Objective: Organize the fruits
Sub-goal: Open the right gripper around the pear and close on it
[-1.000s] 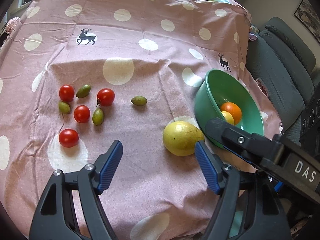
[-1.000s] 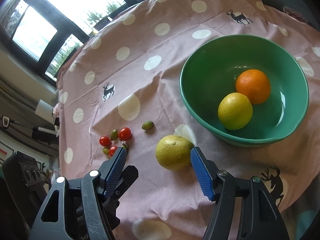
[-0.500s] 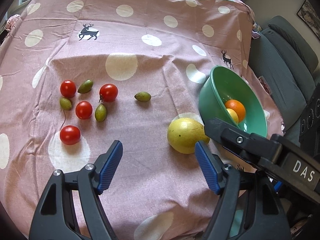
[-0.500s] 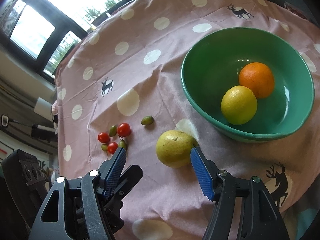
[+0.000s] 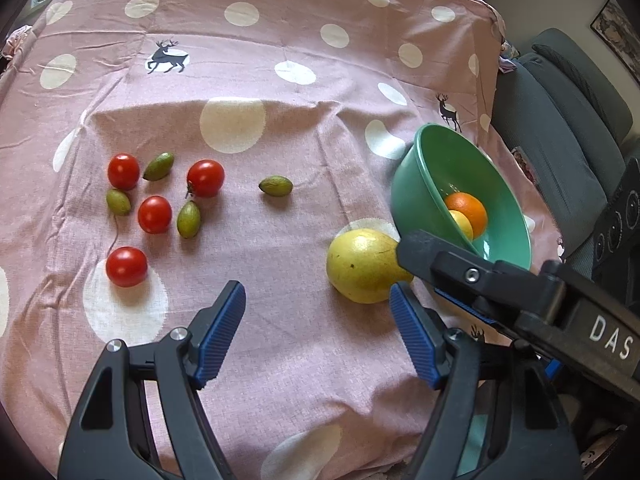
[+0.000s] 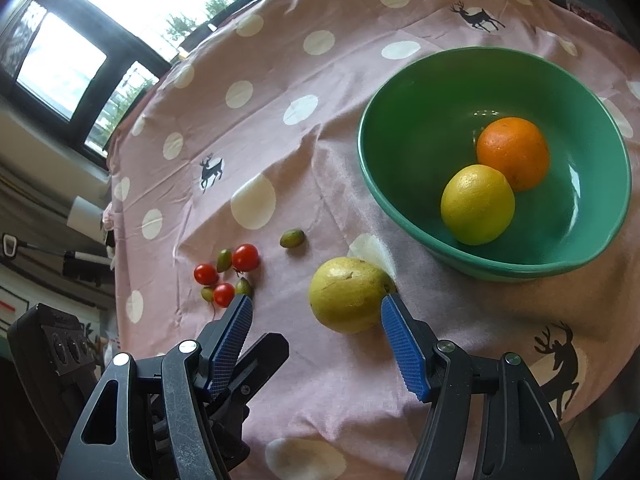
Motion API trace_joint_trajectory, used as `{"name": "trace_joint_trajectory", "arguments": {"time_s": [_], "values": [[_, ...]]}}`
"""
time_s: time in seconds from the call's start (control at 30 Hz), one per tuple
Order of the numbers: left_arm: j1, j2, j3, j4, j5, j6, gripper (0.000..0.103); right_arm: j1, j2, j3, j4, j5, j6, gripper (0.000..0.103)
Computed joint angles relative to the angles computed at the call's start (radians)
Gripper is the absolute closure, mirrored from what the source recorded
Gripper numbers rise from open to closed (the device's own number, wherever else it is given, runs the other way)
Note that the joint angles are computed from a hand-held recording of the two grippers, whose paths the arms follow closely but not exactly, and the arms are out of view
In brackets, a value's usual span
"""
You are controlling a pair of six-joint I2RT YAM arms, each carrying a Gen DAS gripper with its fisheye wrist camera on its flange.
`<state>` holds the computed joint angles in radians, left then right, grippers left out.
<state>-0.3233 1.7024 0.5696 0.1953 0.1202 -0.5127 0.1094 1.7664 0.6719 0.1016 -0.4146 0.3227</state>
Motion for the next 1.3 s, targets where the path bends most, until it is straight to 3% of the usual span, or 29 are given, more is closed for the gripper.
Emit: {"name": "trace_joint_trajectory", "arguments": {"time_s": [0.37,0.9,1.3], "values": [[-0.028,0.098,0.033,0.08,0.063,0.017,0.03,-0.013,0.082,0.035,0.019,-0.012,0.008,0.035],[-0.005,0.235,0.093,0.156,0.121,0.048,0.03,0.031,0.147,0.078,0.057,0.096,0.001,0.035],[0.03,0.277,0.096,0.23,0.238,0.047,0.043,0.033,0.176,0.093,0.095,0.096,-0.03,0.035]]}}
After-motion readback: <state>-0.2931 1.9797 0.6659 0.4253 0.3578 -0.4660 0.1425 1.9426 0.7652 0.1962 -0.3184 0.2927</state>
